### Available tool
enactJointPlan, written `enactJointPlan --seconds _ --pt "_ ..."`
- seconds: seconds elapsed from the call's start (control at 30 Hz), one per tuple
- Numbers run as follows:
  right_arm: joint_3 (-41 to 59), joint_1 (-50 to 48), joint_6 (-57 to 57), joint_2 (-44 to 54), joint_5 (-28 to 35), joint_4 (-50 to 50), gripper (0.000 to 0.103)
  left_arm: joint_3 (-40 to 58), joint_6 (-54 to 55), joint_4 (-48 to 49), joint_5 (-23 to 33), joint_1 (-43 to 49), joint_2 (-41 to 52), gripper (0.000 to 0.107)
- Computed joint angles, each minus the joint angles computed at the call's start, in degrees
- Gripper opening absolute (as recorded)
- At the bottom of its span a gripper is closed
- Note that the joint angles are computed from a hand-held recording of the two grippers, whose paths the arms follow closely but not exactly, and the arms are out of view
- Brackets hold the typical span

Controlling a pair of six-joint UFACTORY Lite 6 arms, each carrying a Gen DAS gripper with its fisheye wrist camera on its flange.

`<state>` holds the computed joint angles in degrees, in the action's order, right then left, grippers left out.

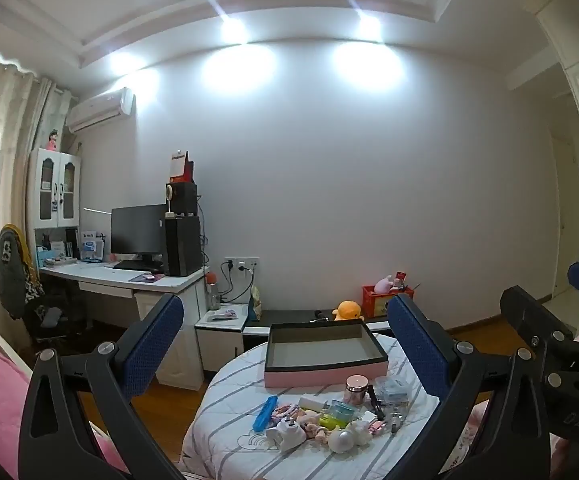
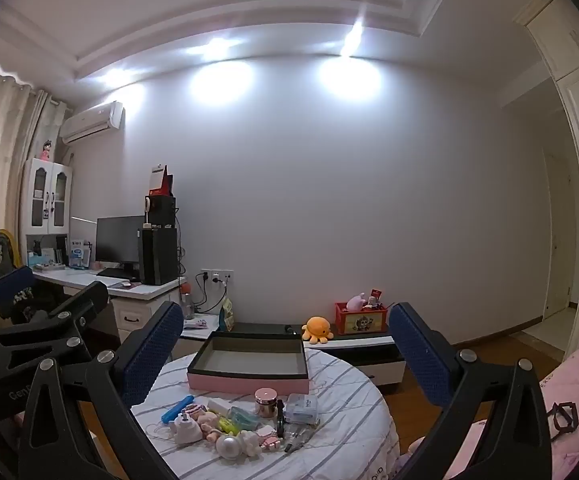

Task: Organize rigid objects

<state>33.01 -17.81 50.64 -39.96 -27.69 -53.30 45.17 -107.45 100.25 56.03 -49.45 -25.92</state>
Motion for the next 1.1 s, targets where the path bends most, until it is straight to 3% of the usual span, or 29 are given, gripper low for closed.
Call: enactJointPlan --seconds 0.07,0.13,0.27,0.67,1.1 --pt "-0.1 -0.2 -0.2 0.0 -0.2 0.2 0.103 3.5 0.7 -0.9 -0.8 0.7 4.8 0.103" --pt "0.4 0.9 -0.9 0.3 1.0 0.0 0.103 1.8 -2.2 0.7 0.2 -0.1 3.0 0.103" --pt "0.6 0.6 0.2 0.3 1.0 -1.0 0.103 1.8 -5.2 2.3 -3.5 3.6 4.9 0.103" --pt "0.3 4.0 -8.6 0.7 3.8 7.3 0.103 -1.4 -4.1 1.3 -2.0 1.8 -0.2 0.103" --pt "0.0 3.0 -8.3 0.7 2.9 7.1 0.103 -0.8 -2.9 0.6 -2.7 2.1 -0.3 0.103"
